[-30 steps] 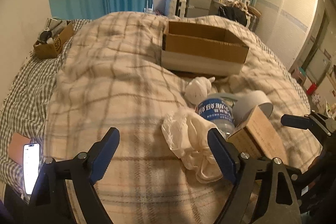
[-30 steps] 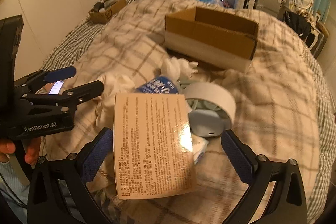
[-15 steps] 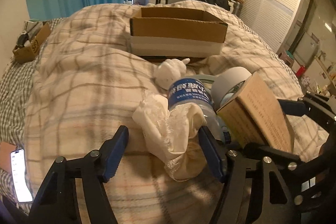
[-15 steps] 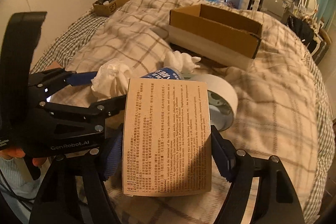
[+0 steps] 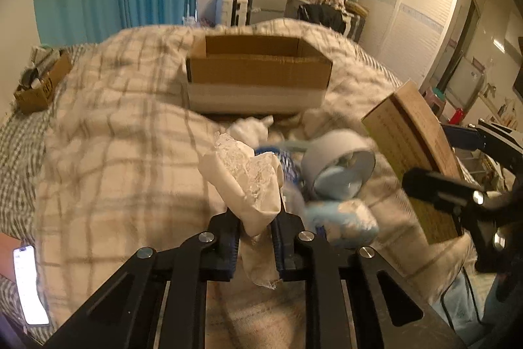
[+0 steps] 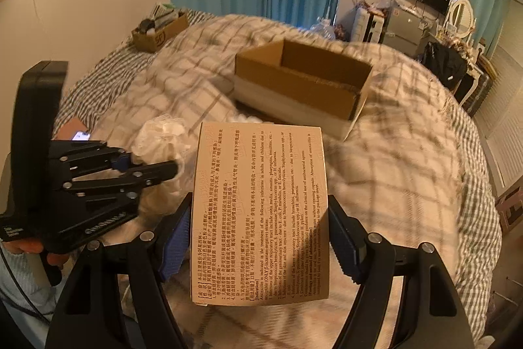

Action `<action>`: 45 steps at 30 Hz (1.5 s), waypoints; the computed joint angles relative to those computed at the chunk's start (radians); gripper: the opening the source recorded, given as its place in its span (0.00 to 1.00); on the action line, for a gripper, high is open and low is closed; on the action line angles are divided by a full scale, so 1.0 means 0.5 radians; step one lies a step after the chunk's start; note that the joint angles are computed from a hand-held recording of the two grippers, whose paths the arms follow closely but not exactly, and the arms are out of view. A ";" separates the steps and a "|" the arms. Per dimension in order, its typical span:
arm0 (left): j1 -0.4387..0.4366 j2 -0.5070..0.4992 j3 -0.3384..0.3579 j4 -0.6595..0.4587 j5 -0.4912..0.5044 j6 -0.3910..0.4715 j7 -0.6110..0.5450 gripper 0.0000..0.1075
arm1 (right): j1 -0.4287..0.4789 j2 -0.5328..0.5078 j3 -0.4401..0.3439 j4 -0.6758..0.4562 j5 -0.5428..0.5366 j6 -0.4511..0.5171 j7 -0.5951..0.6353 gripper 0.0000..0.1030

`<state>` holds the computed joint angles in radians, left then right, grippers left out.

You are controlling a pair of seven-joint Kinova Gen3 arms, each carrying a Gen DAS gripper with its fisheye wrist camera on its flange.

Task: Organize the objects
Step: 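Carry the tan box with the right tool while the left tool drops the tissue into the cardboard box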

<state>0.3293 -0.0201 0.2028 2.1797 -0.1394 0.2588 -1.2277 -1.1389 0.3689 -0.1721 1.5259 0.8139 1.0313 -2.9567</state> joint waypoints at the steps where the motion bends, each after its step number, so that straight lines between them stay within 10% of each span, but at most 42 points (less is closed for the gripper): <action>1: -0.019 -0.014 0.018 -0.017 -0.049 0.014 0.049 0.15 | -0.005 -0.004 0.008 -0.009 0.015 0.014 -0.007 0.72; 15: -0.015 0.276 -0.111 -0.950 0.001 0.424 -0.110 0.15 | 0.328 0.025 0.109 -0.476 0.139 0.121 0.549 0.72; 26: 0.122 1.098 -0.280 -1.913 -0.096 0.863 -0.186 0.15 | 0.783 0.484 0.292 -1.185 -0.447 -0.027 1.243 0.72; 34: 0.108 1.377 -0.293 -2.108 0.018 0.971 -0.290 0.16 | 0.937 0.772 0.369 -1.329 -0.804 -0.121 1.462 0.72; 37: 0.128 1.383 -0.308 -2.074 0.027 0.945 -0.308 0.30 | 0.979 0.708 0.383 -1.164 -0.919 -0.265 1.450 0.75; 40: 0.205 1.357 -0.377 -2.041 -0.040 0.974 -0.235 0.74 | 0.955 0.644 0.427 -1.067 -0.936 -0.323 1.422 0.92; 45: 0.273 1.129 -0.439 -1.759 -0.151 0.837 -0.070 0.85 | 0.817 0.480 0.468 -0.947 -0.829 -0.278 1.377 0.93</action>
